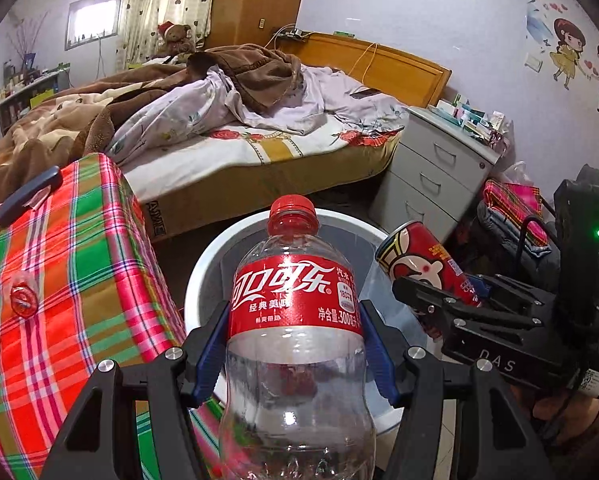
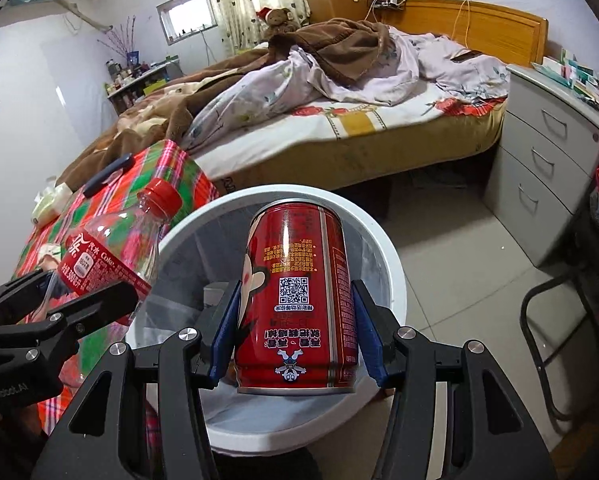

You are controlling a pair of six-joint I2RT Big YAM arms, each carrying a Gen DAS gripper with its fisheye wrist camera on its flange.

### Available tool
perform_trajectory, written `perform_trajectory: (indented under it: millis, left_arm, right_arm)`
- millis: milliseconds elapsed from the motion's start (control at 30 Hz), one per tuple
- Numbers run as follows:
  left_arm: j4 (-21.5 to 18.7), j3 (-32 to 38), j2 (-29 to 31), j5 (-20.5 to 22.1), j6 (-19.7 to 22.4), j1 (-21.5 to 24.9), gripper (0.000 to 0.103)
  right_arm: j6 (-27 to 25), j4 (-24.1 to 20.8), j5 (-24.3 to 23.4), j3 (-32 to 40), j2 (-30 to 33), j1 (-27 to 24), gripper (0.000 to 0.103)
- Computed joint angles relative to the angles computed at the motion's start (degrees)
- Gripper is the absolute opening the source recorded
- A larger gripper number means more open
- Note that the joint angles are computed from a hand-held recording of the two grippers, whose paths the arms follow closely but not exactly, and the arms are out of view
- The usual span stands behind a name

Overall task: Collect trash
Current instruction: 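Open both tools to drop the bottle and can into the bin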

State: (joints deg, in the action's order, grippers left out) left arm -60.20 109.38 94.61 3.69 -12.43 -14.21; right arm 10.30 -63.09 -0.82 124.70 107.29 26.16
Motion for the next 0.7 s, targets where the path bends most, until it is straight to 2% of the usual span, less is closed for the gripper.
perform_trajectory:
  millis: [200, 367, 500, 700]
  left_arm:
    - [0.3, 0.7, 1.2, -0.9, -0.5, 0.2, 0.062]
    - [1.0, 0.3, 0.8, -0.1, -0.5, 0.4, 0.064]
    - [1.1, -0.1, 0.1, -0.5, -0.6, 0.5, 0.064]
    - [1.5, -1.5, -1.5, -1.1, -0.5, 0.5, 0.064]
  right_arm:
    - [-1.0, -0.8, -0.4, 0.3, 0.5, -0.4, 0.054]
    - [-1.7, -1.3, -0.2, 0.9, 0.8, -0.5, 0.055]
    - [-1.1, 0.9, -0.4, -0.7, -0.4, -0.6, 0.065]
    - [-1.3, 1.6, -0.1, -0.8, -0.9, -0.3, 0.065]
